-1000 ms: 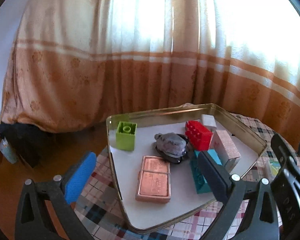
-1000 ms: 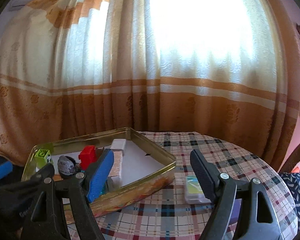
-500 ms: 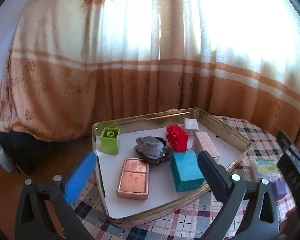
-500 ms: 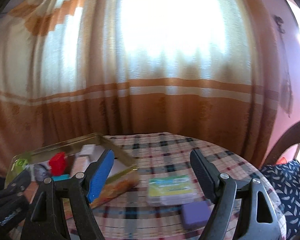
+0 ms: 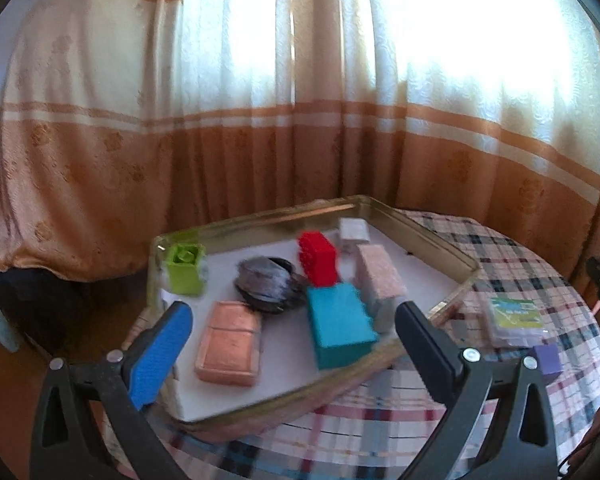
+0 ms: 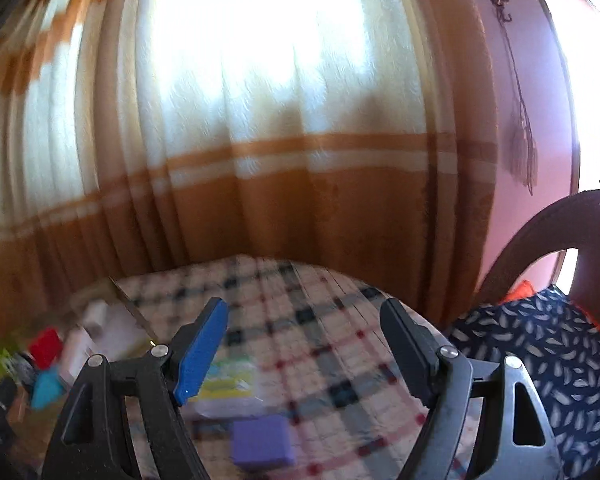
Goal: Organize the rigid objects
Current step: 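Grasp the purple cube with the right tool while the left tool grasps the clear floss box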
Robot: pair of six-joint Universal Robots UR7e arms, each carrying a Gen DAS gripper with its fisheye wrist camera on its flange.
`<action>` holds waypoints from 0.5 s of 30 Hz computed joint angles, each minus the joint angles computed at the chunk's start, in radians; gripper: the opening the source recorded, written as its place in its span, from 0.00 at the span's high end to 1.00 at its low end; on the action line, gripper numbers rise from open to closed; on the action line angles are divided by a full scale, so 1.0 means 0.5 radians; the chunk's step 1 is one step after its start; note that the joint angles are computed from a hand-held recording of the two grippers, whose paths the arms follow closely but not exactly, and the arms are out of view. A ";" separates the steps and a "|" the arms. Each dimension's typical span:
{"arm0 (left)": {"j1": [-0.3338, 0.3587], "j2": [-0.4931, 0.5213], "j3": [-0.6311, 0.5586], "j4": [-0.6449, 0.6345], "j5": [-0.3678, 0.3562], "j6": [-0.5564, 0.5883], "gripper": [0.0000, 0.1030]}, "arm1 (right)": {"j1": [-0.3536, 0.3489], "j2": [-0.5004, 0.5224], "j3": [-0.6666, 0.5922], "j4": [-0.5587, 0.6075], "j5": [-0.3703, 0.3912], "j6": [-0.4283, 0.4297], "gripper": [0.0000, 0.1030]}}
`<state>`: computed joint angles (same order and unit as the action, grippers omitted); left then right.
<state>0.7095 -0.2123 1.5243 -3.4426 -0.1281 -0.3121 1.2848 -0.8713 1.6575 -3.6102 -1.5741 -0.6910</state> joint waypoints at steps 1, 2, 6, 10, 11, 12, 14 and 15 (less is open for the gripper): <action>0.000 -0.005 0.004 0.064 -0.029 -0.063 0.00 | -0.005 -0.025 0.004 0.081 -0.017 -0.001 0.22; 0.000 -0.021 0.015 0.209 -0.078 -0.175 0.01 | -0.007 -0.032 -0.002 0.132 -0.045 -0.017 0.22; -0.015 0.013 -0.073 0.531 -0.068 -0.230 0.01 | -0.020 -0.098 0.001 0.484 -0.090 -0.080 0.22; -0.019 0.034 -0.117 0.581 -0.071 -0.163 0.01 | -0.007 -0.125 -0.004 0.760 -0.135 -0.162 0.28; -0.013 0.014 -0.108 0.664 -0.079 -0.232 0.01 | 0.008 -0.113 -0.026 0.847 -0.190 -0.196 0.29; -0.008 -0.005 -0.100 0.738 -0.090 -0.295 0.01 | 0.018 -0.099 -0.045 0.928 -0.241 -0.215 0.36; 0.002 -0.033 -0.088 0.852 -0.120 -0.387 0.01 | 0.031 -0.070 -0.091 1.070 -0.338 -0.209 0.47; 0.005 -0.037 -0.090 0.879 -0.132 -0.401 0.01 | 0.036 -0.056 -0.115 1.110 -0.374 -0.195 0.48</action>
